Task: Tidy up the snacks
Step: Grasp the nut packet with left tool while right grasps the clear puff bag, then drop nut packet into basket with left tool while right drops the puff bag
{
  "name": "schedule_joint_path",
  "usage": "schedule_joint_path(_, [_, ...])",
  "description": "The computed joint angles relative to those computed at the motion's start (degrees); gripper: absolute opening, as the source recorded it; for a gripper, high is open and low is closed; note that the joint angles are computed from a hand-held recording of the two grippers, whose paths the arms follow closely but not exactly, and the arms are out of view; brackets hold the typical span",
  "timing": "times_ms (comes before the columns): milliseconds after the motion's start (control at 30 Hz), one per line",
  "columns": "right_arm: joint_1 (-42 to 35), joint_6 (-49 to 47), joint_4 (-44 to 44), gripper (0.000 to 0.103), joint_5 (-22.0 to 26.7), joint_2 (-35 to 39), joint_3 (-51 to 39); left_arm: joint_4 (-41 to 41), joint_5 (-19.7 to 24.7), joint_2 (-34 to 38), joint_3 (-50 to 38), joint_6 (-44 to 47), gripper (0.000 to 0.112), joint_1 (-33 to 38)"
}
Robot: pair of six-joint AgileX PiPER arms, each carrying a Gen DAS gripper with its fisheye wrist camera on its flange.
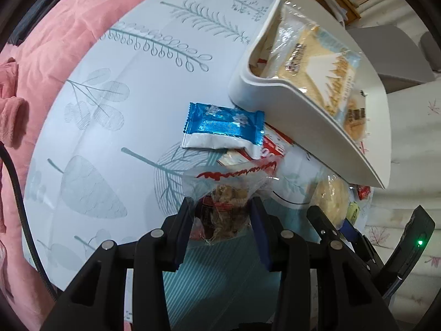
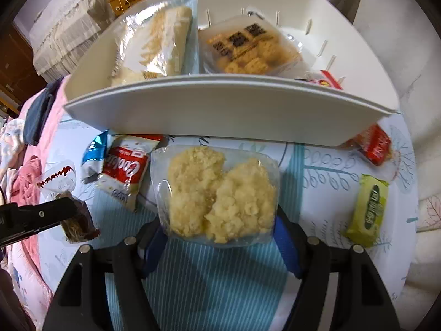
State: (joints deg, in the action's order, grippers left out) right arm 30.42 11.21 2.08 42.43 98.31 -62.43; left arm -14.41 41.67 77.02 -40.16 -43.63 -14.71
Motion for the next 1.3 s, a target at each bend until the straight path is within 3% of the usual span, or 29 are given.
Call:
schedule_joint_path(233, [-4.6, -6.9, 3.5, 0.071, 1.9, -7.3, 2.4, 5.5, 5.2, -4.8, -3.8, -7.4, 0.04, -5.0])
schedule_joint_path(467, [-6.8, -10.7, 3.8, 0.071, 3.7, -13.3, 1.9, 7.6, 10.8, -4.7, -12.0, -7.1, 0.04, -6.7])
schedule_joint_path(667, [-9.5, -13.9, 4.7, 0.071, 4.7, -15.2, -1.2, 6.6, 15.5, 0.7, -21.4, -0.9, 0.04, -6.2])
schedule_joint_path(967, [-13.5, -16.6, 6.6, 0.071, 4.5, -11.2, -8.3, 8.0, 21.3, 12.5, -38.8, 6.4, 0.04, -5.1])
schedule_joint_path(1300, [-14.3, -16.7, 7.9, 0.071, 1.1, -5.4, -10.6, 6.4, 23.1, 22.5, -50.5, 12.4, 0.04, -2.0])
